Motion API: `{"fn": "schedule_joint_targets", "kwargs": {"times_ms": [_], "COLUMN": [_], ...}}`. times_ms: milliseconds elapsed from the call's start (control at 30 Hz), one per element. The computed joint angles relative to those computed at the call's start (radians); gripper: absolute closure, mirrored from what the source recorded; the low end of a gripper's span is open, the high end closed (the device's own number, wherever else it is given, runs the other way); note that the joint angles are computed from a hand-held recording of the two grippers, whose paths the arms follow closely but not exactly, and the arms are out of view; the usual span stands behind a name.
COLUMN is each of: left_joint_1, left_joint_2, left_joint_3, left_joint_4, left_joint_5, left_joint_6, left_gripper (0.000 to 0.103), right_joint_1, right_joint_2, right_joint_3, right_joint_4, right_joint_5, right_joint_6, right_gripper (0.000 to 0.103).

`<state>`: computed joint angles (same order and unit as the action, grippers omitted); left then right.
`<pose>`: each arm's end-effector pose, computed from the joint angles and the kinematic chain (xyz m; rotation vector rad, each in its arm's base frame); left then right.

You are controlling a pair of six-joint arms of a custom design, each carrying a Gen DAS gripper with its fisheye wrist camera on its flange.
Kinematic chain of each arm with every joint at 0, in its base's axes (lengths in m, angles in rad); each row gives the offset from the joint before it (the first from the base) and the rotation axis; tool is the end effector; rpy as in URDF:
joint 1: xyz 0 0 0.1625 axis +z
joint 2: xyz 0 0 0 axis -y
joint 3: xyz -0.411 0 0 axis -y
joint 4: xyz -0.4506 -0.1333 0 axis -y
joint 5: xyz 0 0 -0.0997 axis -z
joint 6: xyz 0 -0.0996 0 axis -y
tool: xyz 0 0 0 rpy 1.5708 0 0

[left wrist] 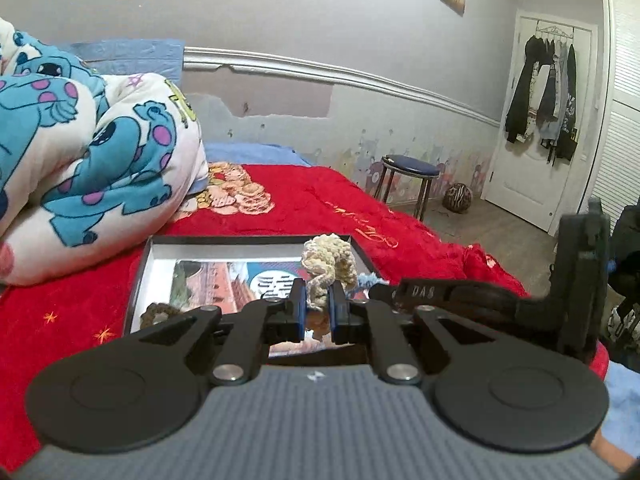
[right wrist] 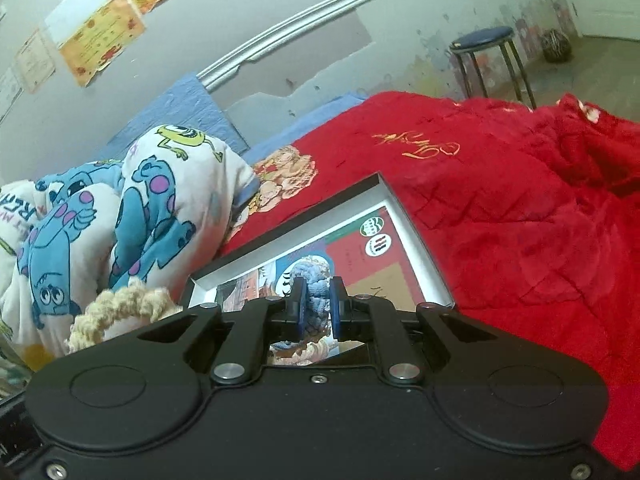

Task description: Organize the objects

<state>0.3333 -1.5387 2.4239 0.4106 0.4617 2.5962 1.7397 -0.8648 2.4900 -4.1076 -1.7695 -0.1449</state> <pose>-0.1300 -0.2804 0.1547 0.5968 2.2385 -1.3130 0.1760 -0.3559 0.0443 0.2880 -2.6540 1.3103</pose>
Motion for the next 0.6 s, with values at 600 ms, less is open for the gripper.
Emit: {"fn": "schedule_joint_targets", "kwargs": {"times_ms": [600], "left_joint_1": [0.160], "left_joint_2": [-0.044], "left_joint_3": [-0.042], "left_joint_4": [-0.280], "left_joint_5": [0.072], "left_joint_6": [0.369], "left_gripper": [0.089], "right_joint_1": [-0.029], "right_joint_2": [-0.019], "right_joint_3": [-0.025], "right_joint_4": [0.005], "right_joint_5": [-0.011], "right_joint_6": [0.008], "right_gripper": [0.091]}}
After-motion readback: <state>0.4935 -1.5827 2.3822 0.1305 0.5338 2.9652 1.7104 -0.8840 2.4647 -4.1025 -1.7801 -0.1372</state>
